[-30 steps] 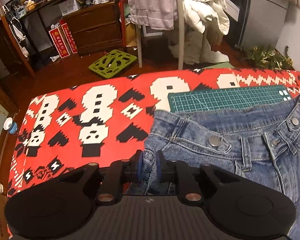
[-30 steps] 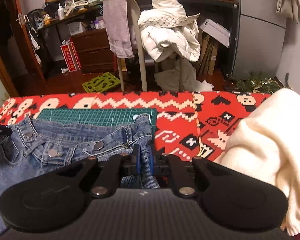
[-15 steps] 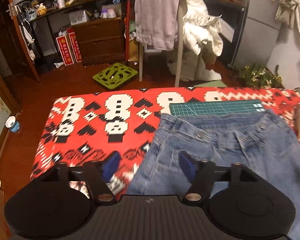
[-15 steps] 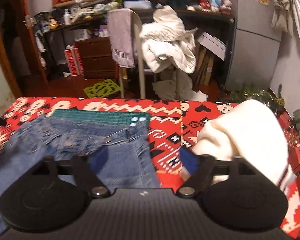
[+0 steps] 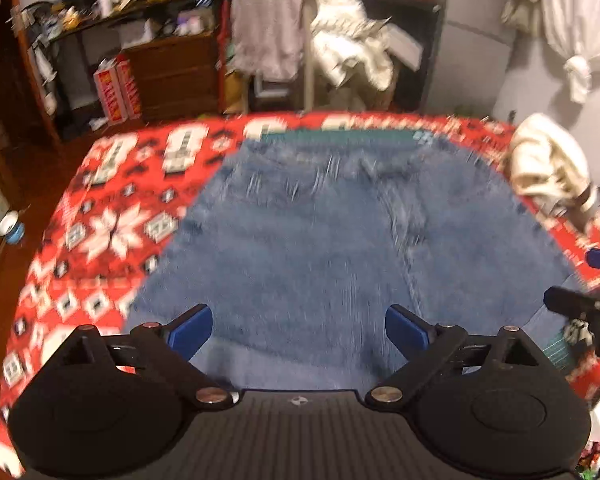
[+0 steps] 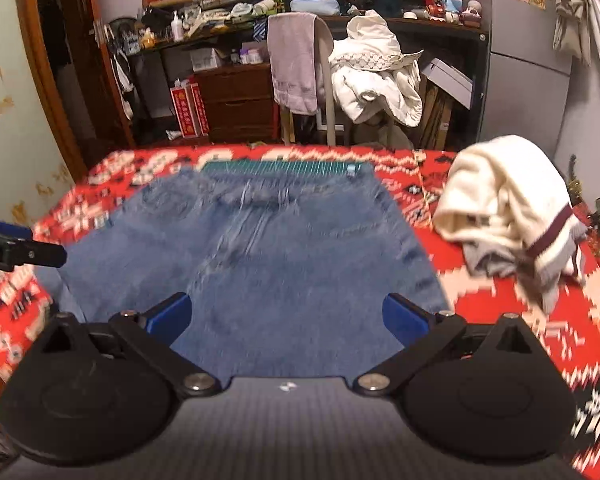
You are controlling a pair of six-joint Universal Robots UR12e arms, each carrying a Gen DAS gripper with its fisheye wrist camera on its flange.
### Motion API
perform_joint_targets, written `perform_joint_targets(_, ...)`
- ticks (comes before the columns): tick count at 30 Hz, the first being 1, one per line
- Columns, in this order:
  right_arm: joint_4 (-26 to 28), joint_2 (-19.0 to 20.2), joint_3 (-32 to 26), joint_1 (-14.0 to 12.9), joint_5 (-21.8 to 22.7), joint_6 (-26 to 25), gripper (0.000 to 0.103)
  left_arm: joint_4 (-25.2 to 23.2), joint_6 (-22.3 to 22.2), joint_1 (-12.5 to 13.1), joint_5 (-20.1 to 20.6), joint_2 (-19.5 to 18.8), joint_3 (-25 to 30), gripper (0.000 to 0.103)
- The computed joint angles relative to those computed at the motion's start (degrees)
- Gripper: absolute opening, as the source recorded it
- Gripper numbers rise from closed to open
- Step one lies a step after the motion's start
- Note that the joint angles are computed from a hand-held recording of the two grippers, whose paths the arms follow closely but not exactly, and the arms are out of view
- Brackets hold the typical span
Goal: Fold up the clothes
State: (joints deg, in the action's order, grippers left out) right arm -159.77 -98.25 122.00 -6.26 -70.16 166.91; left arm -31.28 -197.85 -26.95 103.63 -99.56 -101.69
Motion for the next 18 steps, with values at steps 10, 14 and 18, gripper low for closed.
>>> perform_joint_targets(10, -3.41, 3.84, 1.6, 4.83, -9.58, 2.08, 0.103, 3.55, 1.33, -1.63, 5.48, -3.68, -1.33, 0.094)
perform_joint_targets(14, -2.44, 5.49, 0.98, 5.42, -11.26, 1.4, 0.103, 5.2, 1.25, -1.55, 5.77, -4.18, -1.98, 0.094)
perform_joint_targets(18, -4.46, 5.83, 1.9, 5.52, -11.71, 1.4, 0.103, 7.86, 0.98, -1.44, 5.52, -4.36, -3.12, 0.099)
